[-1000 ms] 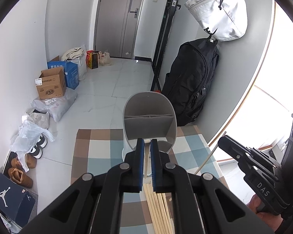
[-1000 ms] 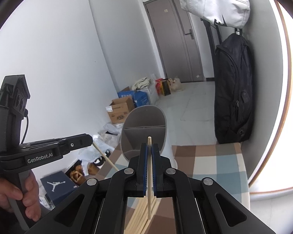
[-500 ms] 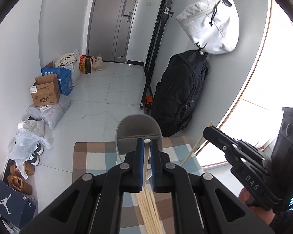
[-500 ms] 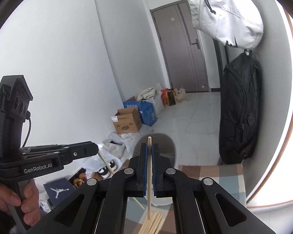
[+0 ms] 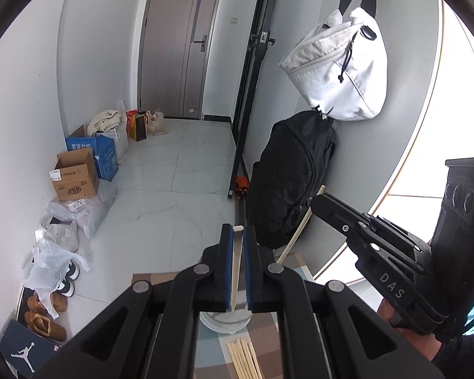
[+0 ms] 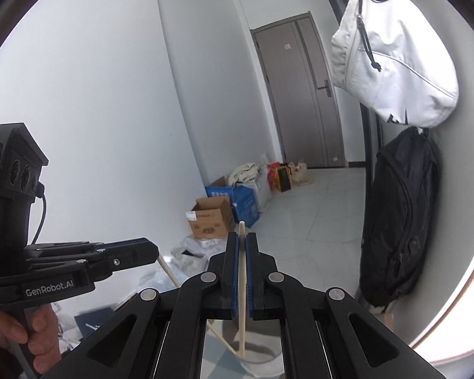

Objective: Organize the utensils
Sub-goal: 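Lift both held chopsticks upright and carry them over the caddy, then lower both chopsticks into caddy compartments and open both grippers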

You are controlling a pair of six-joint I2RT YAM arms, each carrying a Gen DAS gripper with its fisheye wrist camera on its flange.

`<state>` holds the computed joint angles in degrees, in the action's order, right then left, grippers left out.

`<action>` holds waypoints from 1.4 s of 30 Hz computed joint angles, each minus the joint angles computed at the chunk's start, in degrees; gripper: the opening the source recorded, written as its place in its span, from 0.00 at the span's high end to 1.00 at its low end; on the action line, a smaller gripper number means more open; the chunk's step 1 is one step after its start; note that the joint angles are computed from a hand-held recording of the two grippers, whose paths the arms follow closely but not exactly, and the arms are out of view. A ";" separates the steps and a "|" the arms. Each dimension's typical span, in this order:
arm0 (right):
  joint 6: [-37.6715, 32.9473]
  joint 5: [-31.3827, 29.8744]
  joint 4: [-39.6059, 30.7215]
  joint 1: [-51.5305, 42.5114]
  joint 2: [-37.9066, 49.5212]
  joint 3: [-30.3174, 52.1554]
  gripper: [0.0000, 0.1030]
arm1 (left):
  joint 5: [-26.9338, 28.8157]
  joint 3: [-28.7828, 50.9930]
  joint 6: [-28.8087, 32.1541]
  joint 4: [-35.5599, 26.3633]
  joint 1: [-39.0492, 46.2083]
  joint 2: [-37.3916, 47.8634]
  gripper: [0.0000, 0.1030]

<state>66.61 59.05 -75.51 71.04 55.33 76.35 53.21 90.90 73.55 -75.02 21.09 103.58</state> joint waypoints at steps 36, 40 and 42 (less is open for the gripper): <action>-19.52 -23.96 24.54 -26.62 -16.56 -23.61 0.57 | -7.00 2.27 -14.07 12.78 -3.72 9.05 0.96; -10.17 -15.70 13.67 -17.26 -15.83 -18.77 0.48 | -8.23 -0.84 -13.73 13.65 -2.94 6.91 0.95; -2.55 -11.71 6.75 -11.24 -15.21 -15.82 0.46 | -8.29 -2.76 -12.98 13.95 -1.97 5.51 0.95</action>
<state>64.06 47.34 -68.76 59.79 40.12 60.53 44.92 88.14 60.57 -61.07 19.11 109.09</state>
